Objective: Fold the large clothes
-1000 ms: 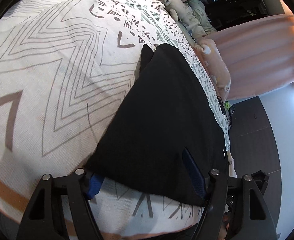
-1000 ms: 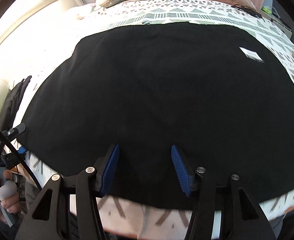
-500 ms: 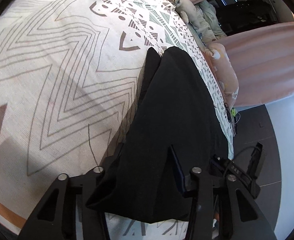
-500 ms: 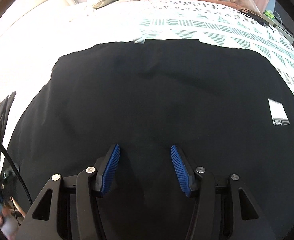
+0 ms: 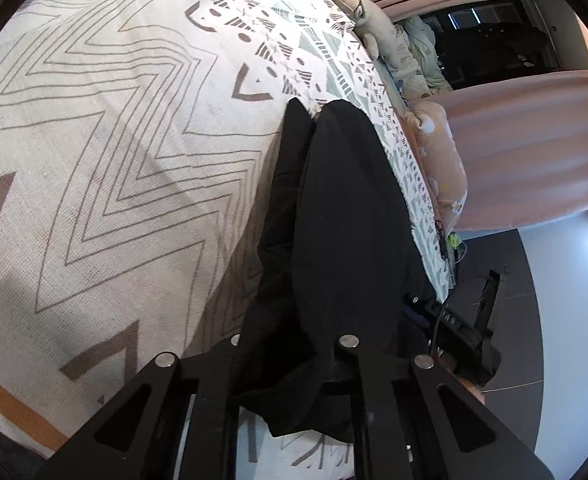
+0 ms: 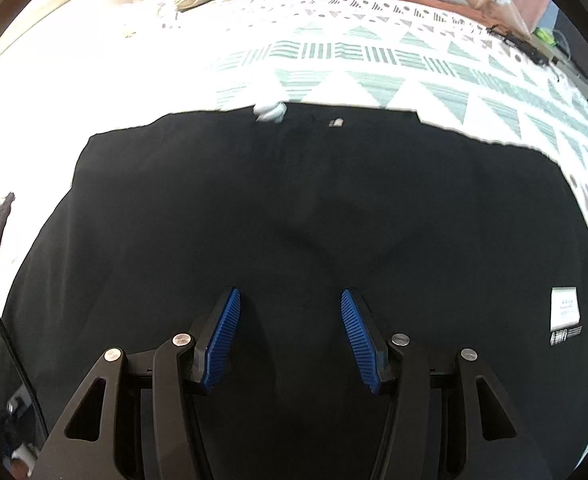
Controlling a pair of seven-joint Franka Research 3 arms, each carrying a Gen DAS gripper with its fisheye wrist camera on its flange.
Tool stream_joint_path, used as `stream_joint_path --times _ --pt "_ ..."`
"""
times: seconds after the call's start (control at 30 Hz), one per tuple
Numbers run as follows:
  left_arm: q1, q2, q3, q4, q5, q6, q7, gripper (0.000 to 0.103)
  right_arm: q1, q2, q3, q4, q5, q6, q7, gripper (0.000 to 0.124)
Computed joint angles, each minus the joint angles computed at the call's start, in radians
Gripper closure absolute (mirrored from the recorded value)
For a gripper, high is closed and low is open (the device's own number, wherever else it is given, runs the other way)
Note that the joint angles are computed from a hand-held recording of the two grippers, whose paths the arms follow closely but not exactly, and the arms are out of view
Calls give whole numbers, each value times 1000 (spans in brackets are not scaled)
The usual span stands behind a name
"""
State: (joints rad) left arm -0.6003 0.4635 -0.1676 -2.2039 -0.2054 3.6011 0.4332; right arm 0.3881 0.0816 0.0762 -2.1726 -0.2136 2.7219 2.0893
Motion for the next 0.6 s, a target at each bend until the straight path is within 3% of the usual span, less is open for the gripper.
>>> stream_joint_path --times 0.13,0.23,0.47,0.6 --pt "36 -3 -29 -7 44 49 -27 92 -9 -68 27 -113 160 53 -120 73" --pt "51 -8 -42 -3 74 85 -29 92 3 -127 43 -213 404 102 -307 73" --pt "51 -36 -51 42 112 94 19 92 119 -228 14 -369 955 157 -696 73" --pt "43 -48 -53 87 132 57 59 92 179 -255 12 -429 1190 204 -869 81"
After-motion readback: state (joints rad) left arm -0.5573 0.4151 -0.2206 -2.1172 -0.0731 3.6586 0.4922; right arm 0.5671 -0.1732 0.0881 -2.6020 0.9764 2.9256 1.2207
